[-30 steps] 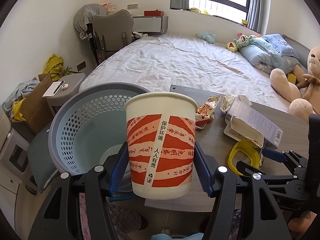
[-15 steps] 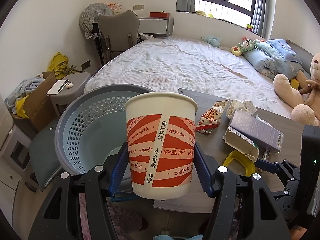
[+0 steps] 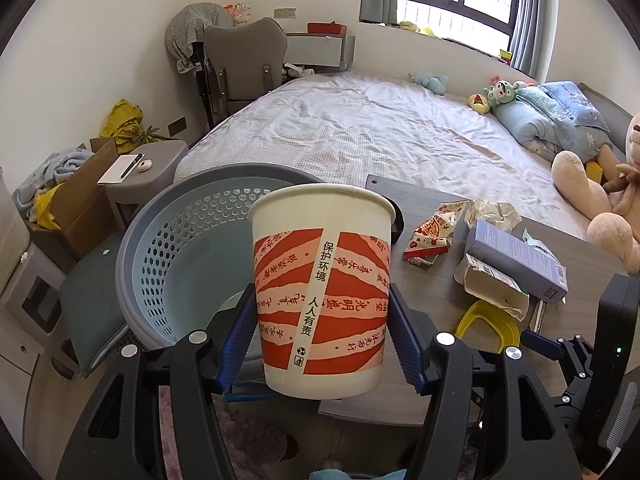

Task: Collect trash
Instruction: 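Lift the cup with the left gripper while the right gripper grasps the yellow lid, then carry cup and lid over the basket and open both grippers to drop them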

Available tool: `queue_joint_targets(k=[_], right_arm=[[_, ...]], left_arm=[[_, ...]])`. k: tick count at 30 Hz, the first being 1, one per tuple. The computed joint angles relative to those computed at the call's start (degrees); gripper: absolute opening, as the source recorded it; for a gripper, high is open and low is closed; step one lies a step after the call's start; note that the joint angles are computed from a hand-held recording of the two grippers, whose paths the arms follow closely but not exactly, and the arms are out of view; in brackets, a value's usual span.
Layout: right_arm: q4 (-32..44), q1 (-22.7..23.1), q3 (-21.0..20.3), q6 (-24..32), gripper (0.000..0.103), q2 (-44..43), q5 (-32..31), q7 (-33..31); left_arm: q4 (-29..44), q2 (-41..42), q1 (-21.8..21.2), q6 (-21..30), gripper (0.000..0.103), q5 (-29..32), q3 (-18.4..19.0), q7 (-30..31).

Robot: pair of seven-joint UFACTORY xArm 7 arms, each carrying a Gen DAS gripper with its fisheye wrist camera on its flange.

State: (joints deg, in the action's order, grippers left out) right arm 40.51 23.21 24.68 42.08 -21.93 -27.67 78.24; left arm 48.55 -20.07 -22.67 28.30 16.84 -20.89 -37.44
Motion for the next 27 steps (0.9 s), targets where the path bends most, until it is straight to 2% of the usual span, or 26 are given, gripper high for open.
queue_joint_targets(k=[4,6,8,9,17,27], right_arm=[[2.07,-0.72,0.45,0.44,0.093,3.07,-2.58,0.90],[3.17,-0.67,0.79,1.71,0.088,4.29,-4.32,1.67],[3.91,0.06,0.64,2.15,0.077,5.03,-5.55,1.86],[4.09,0.44,0.46,2.11,0.074,5.16,-5.97,1.92],[3.60,1.58,-0.57,-2.98,0.072,4.97,-6.59,3.86],[10.54,0.02,-1.79,-7.23,0.072,8.94,-8.98,2.22]], left_arm=[[-0.30,-0.28,0.15,0.16,0.061,0.16,0.06,-0.21],[-0.64,-0.63,0.33,0.18,0.061,0.28,0.16,-0.27],[-1.10,-1.08,0.54,0.19,0.061,0.29,0.33,-0.26],[-1.33,-1.31,0.70,0.25,0.061,0.30,0.40,-0.29],[-3.56,-2.69,2.06,0.49,0.061,-0.30,1.81,0.99],[-3.36,-0.91,5.47,-0.27,0.061,0.48,3.70,3.22]])
